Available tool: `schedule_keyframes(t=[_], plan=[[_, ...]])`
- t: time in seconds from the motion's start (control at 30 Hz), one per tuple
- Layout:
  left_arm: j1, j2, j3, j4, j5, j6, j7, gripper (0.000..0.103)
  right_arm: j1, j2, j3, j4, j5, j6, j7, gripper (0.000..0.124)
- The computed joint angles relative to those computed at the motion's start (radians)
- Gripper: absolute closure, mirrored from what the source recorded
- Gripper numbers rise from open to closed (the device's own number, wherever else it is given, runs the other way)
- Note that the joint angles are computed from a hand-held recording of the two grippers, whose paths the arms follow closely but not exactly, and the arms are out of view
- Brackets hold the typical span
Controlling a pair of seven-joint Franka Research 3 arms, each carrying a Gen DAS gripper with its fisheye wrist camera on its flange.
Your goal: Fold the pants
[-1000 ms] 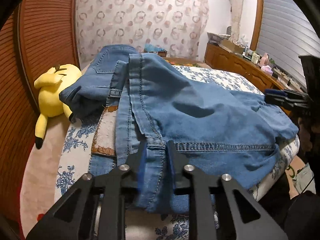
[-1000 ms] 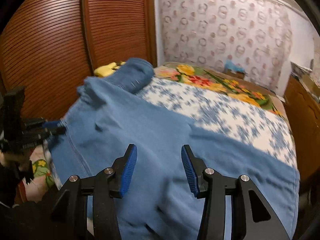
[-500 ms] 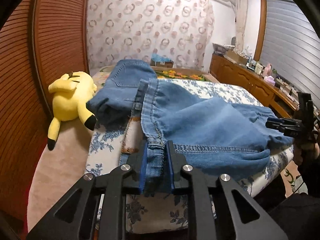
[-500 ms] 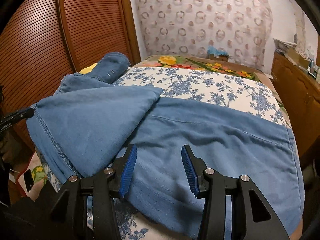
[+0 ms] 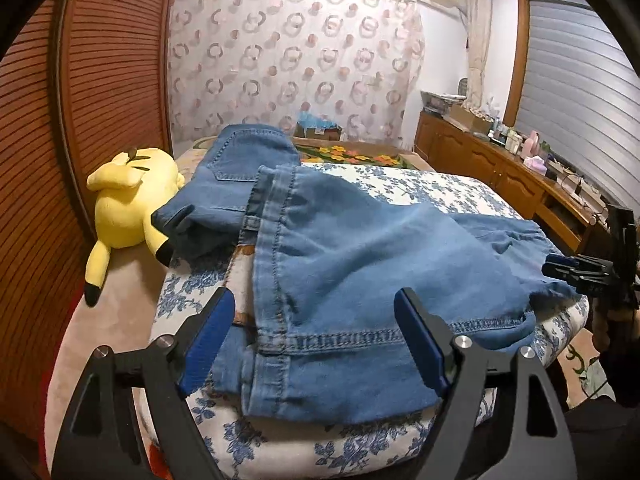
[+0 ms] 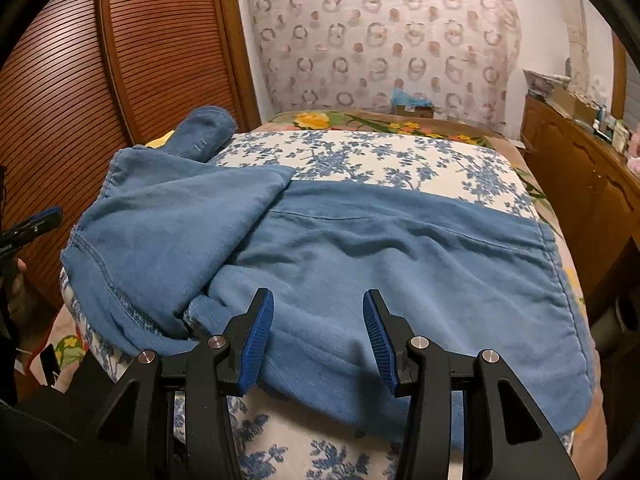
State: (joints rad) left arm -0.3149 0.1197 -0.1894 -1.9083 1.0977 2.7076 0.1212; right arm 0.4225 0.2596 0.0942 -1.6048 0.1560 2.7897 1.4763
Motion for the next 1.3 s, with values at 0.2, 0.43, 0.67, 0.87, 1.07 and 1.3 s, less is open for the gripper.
schedule_keyframes(t=[0.2, 0.43, 0.67, 0.87, 1.07, 1.3], plan=[[-0.022, 0.053, 0.000, 0.067, -0.022, -0.021, 0.046, 0.021, -0.008, -0.047, -0.011, -0.067, -0.002, 0.033, 0.024, 0.075], [-0.050, 0.115, 0.013, 0.132, -0.073, 0.001, 0.115, 0.021, -0.025, -0.104, -0.030, -0.149, -0.041, 0.062, 0.078, 0.075], [-0.085, 0.173, 0.032, 0.188, -0.134, 0.028, 0.178, 0.021, -0.053, -0.160, -0.044, -0.219, -0.105, 0.075, 0.158, 0.075], [-0.112, 0.216, 0.043, 0.236, -0.191, 0.028, 0.240, 0.021, -0.077, -0.192, -0.046, -0.257, -0.166, 0.068, 0.228, 0.075], [-0.137, 0.244, 0.051, 0.271, -0.229, 0.019, 0.290, 0.021, -0.097, -0.213, -0.048, -0.280, -0.247, 0.062, 0.305, 0.075], [-0.161, 0.281, 0.062, 0.308, -0.258, -0.005, 0.328, 0.021, -0.126, -0.233, -0.048, -0.306, -0.321, 0.046, 0.383, 0.075]])
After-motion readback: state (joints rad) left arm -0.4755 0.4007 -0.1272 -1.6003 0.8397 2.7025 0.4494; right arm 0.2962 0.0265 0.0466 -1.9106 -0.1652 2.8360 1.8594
